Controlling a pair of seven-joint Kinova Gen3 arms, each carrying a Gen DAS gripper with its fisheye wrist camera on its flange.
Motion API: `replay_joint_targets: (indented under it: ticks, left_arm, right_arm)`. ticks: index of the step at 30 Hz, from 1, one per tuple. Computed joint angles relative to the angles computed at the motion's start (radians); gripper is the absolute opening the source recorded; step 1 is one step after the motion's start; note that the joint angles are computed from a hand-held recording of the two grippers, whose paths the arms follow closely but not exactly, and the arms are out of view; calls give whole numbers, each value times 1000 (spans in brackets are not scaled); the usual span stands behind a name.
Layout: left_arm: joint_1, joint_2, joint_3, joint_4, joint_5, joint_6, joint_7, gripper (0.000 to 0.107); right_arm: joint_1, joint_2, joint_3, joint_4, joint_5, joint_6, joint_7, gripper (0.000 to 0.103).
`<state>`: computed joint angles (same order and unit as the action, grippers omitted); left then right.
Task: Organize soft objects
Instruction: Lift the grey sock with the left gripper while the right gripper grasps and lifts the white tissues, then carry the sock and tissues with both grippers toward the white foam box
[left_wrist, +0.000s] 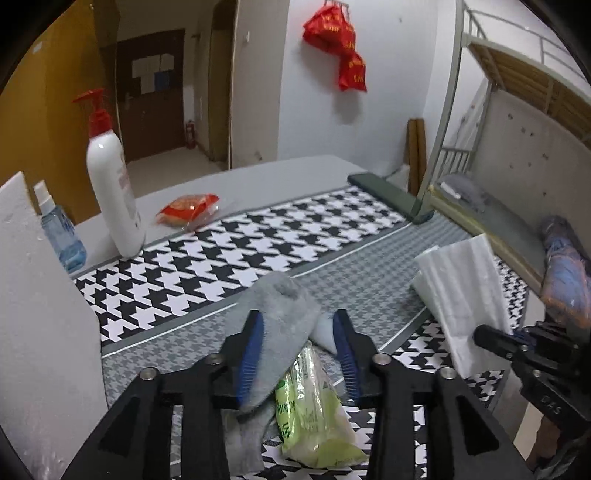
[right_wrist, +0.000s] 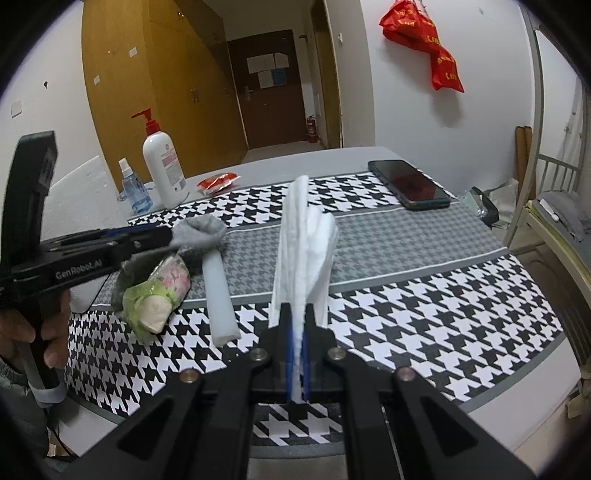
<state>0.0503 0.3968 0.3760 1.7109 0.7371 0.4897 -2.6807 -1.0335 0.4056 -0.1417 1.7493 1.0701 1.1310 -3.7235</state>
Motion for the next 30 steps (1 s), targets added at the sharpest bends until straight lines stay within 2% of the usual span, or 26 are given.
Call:
replay_joint_targets:
  ticks: [6,15,17,19,23,26,30]
  left_arm:
    - [131,38,-92,-65,-182,-34,193,42]
    - [163,94,-92,-124,-337,-37,383,42]
    - [176,100,-100,-129,-372,-40,413,34]
    - [195,108,-116,-139,-408,-32,453,18]
    - [119,109,-30,-125,-379,-48,410,11]
    - [17,94,78,-82,-299,-92,308,8]
    - [-52,72,142,-51,-218,-104,221,7]
  right_arm:
    - [16,0,2,15,11,-37,-7,6]
    - [22,-10,0,38,13,-57,-20,6]
    - [22,-10,-1,39,10,-58,-20,6]
    - [21,-11,-2,39,9,-55,-21,6]
    - [20,-9,-3,35,7,-50,-18,6]
    - [15,-7,-3,29,3,-43,-15,6]
    - [2,-7,-3,21,2,-15,-16,6]
